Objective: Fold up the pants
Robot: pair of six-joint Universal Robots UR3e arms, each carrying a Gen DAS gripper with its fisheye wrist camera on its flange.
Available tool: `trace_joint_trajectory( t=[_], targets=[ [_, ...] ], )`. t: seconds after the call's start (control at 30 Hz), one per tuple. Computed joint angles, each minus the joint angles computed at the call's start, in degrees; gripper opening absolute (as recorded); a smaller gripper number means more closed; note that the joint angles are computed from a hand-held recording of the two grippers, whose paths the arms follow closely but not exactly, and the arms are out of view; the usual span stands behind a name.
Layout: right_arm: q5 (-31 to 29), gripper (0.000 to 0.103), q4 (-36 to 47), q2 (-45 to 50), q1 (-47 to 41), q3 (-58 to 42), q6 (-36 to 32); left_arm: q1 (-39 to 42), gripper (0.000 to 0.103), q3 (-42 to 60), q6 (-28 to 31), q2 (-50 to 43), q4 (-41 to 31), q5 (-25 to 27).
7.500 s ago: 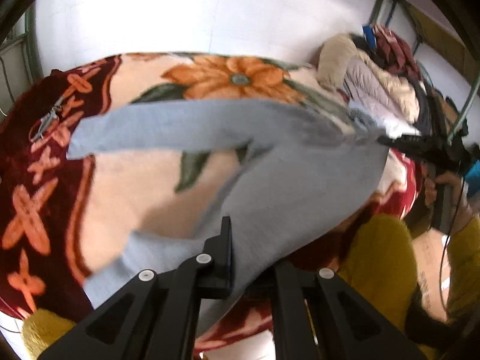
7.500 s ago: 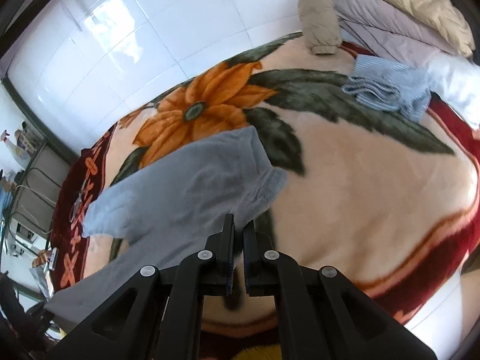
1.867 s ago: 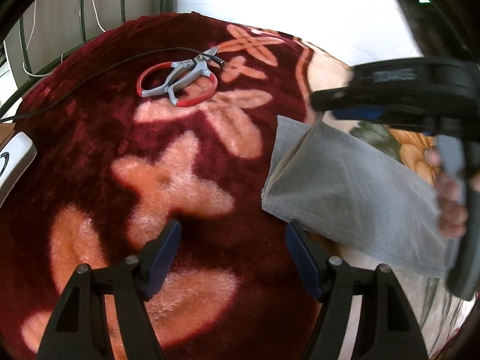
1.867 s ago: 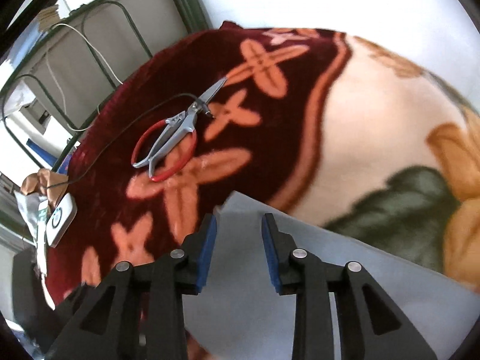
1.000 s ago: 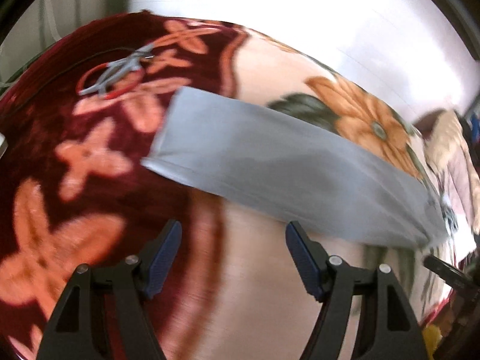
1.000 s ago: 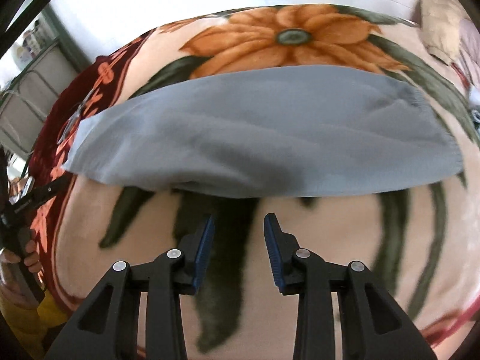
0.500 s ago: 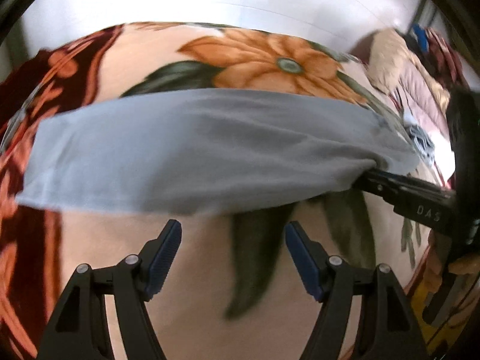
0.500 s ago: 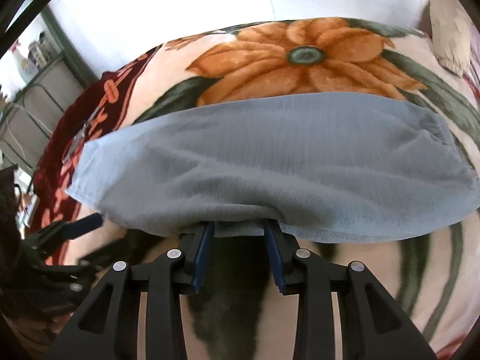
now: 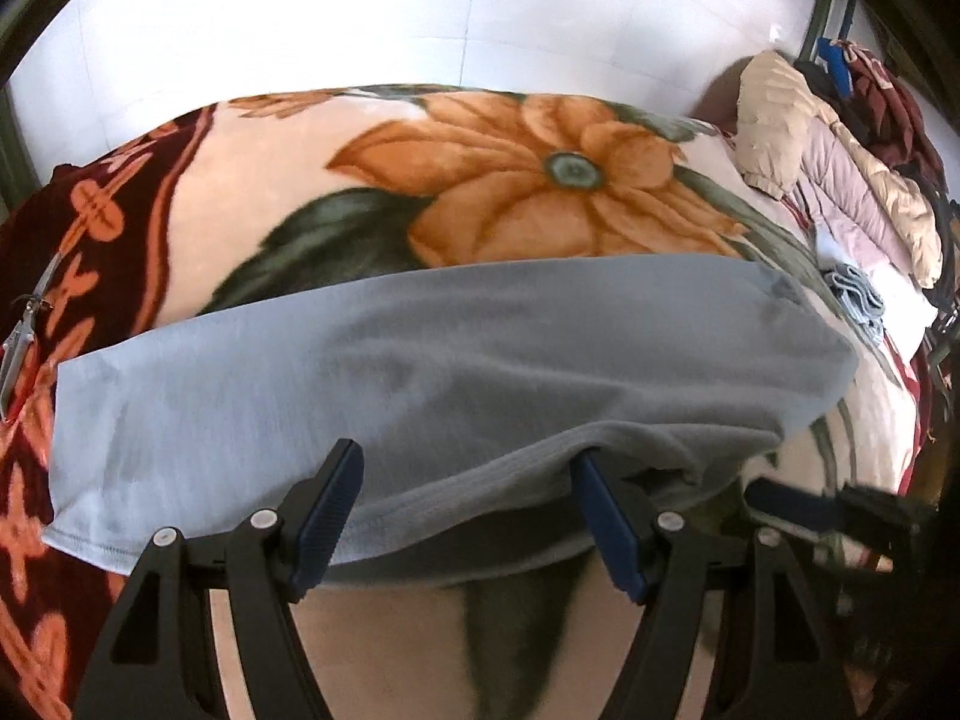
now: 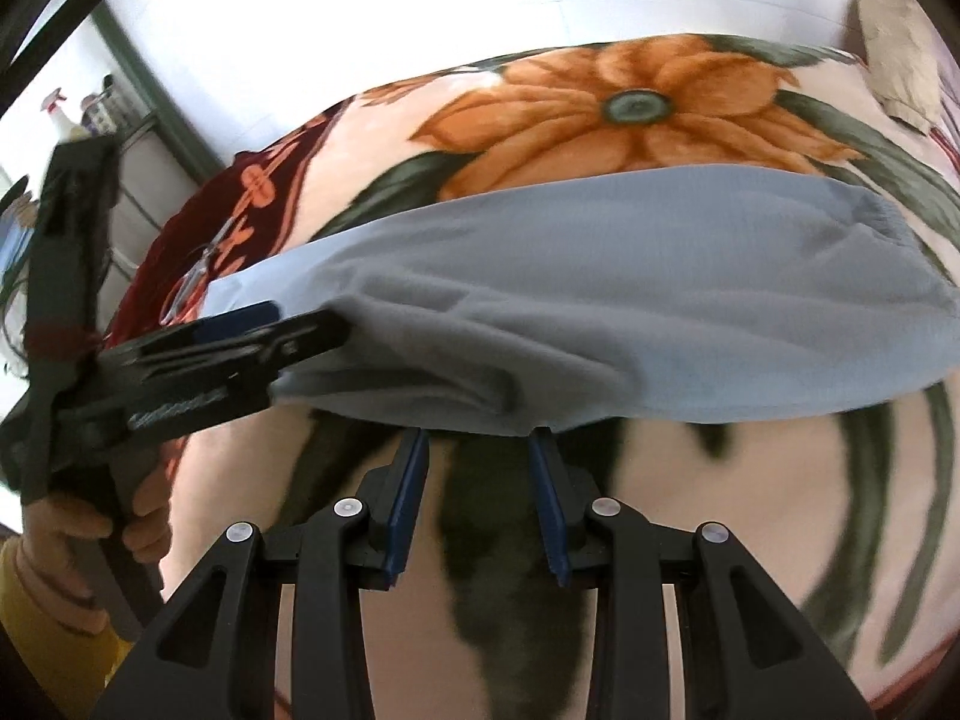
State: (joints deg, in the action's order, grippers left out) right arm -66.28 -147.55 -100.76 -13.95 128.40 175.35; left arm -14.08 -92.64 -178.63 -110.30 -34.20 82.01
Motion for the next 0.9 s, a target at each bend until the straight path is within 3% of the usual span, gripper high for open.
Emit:
trace_joint_trajectory(
  t=[0.17, 0.33, 0.4, 0.57, 0.9],
  targets=[
    [-12.0, 0.035, -9.7, 10.3, 9.1, -5.0, 5.3, 1.0, 0.075, -0.1, -0.9, -0.3, 0.1, -1.2],
    [-20.5, 0.035, -14.3, 18.5, 14.8, -9.7, 9.8, 1.5, 0.075, -1.5, -1.1, 0.1, 0.9, -1.9],
    [-20.7, 0.035, -14.2, 18.6, 14.8, -9.9, 12.1, 1.5, 0.075, -1.9, -1.0, 0.3, 1.3, -1.7],
    [-11.8, 0.035, -15.5, 11.0, 9.3, -3.6, 19.0, 2.6, 0.075, -4.2, -0.8, 1.8, 3.0, -2.6],
    [-24.4, 0.035, -16.4, 19.8, 16.9, -10.3, 19.7, 4.3, 0.075, -5.5, -1.1, 2.7, 3.5, -3.5]
  ],
)
